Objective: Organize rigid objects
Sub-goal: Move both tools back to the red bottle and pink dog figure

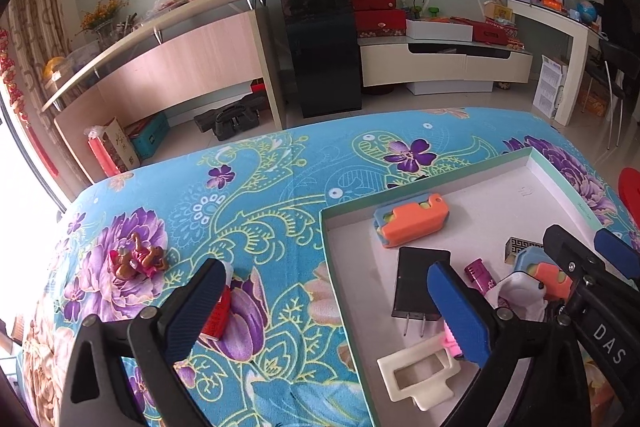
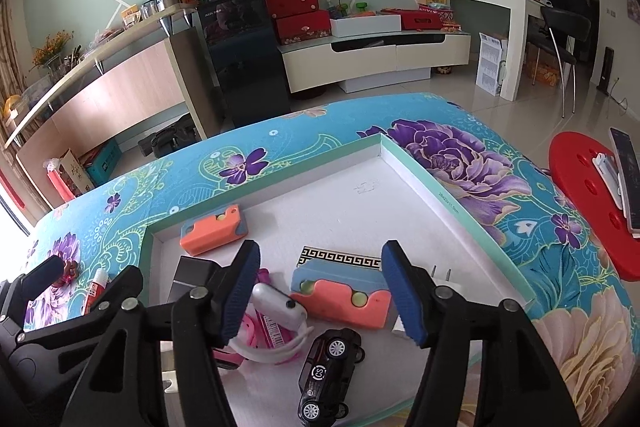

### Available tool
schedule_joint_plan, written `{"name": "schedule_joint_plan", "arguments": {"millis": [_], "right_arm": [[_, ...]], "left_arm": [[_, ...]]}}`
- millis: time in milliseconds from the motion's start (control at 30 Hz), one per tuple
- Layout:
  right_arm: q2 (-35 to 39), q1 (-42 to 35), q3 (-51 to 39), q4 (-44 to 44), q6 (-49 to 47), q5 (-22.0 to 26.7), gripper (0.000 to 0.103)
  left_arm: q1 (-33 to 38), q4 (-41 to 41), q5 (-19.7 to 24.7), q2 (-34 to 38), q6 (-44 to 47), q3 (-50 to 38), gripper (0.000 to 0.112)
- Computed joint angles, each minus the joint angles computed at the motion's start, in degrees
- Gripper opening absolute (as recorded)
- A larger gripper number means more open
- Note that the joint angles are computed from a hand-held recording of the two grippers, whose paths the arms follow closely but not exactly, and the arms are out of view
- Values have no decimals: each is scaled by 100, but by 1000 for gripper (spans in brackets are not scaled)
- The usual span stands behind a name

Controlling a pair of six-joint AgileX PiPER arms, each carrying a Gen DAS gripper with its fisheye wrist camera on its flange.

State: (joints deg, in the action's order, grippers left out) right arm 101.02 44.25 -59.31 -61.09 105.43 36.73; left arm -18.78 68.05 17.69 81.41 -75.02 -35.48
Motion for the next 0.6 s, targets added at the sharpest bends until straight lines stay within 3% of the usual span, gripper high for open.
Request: {"name": "schedule_joint_plan", "arguments": {"millis": [133, 367, 433, 600], "right_arm": [[103, 31, -131, 97, -181, 86, 86], [214, 74, -251, 114, -253, 118, 92], [267, 106, -315, 131, -314, 157, 102], [427, 210, -553, 273, -584, 345, 103]], "left_arm": [[332, -180, -73, 56, 166, -6, 103], [1103, -1274, -304, 146, 1176, -62, 103], [1293, -1421, -364, 157, 1337, -56, 103], [1734, -1854, -538, 180, 1807, -50, 103]]}}
